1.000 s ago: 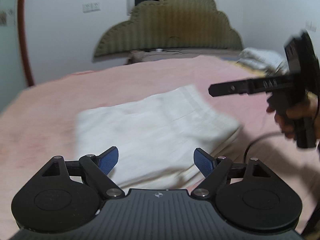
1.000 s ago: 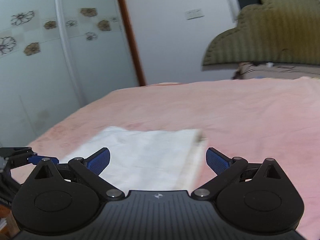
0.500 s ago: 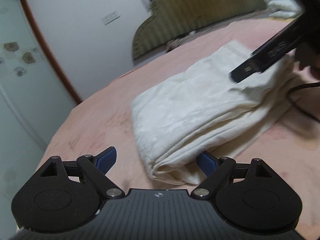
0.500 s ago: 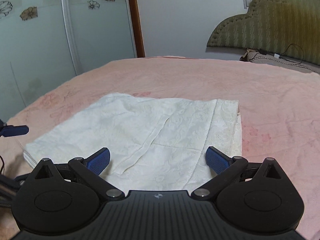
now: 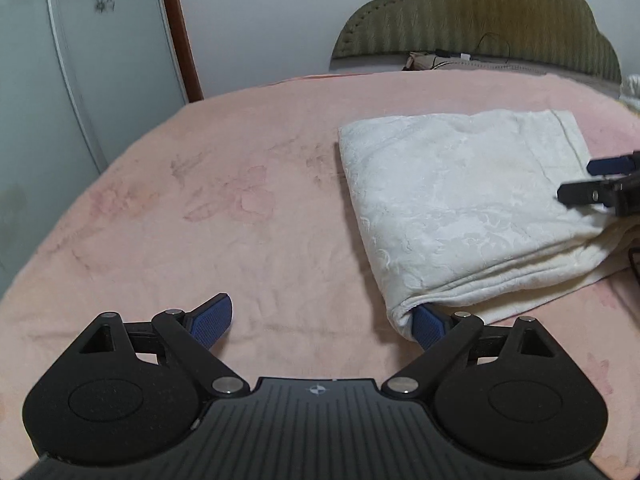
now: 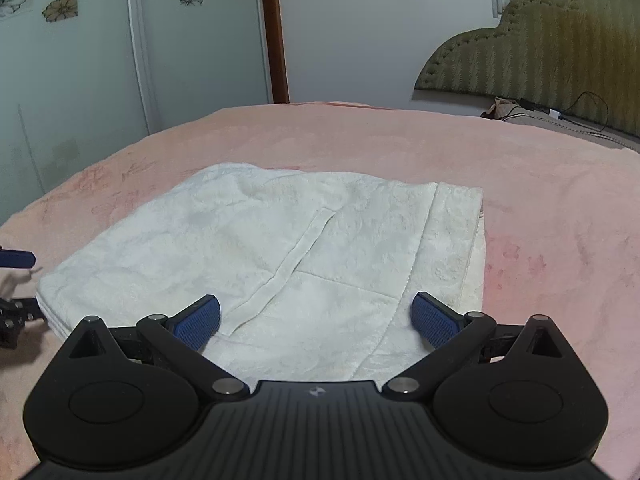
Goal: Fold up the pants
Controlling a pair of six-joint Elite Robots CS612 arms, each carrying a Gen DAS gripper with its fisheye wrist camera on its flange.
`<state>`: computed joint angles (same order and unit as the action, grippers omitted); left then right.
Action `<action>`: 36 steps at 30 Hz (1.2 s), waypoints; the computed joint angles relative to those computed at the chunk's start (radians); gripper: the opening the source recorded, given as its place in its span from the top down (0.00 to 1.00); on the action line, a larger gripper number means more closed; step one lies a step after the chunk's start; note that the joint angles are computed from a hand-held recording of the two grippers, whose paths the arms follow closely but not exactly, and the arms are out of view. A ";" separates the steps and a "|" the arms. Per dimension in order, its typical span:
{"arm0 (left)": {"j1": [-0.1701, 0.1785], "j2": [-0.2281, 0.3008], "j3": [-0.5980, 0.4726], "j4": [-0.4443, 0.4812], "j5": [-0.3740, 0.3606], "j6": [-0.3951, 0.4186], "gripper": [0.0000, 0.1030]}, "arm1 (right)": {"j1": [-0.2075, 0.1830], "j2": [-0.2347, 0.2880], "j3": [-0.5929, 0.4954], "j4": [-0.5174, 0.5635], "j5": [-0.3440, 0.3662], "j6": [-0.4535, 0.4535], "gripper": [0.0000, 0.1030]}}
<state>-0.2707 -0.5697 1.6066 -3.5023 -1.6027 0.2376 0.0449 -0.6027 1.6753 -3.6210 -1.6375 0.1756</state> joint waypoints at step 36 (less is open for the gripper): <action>0.030 0.040 -0.134 0.084 -0.443 -0.102 0.17 | -0.002 -0.020 0.041 -0.051 0.002 0.002 0.00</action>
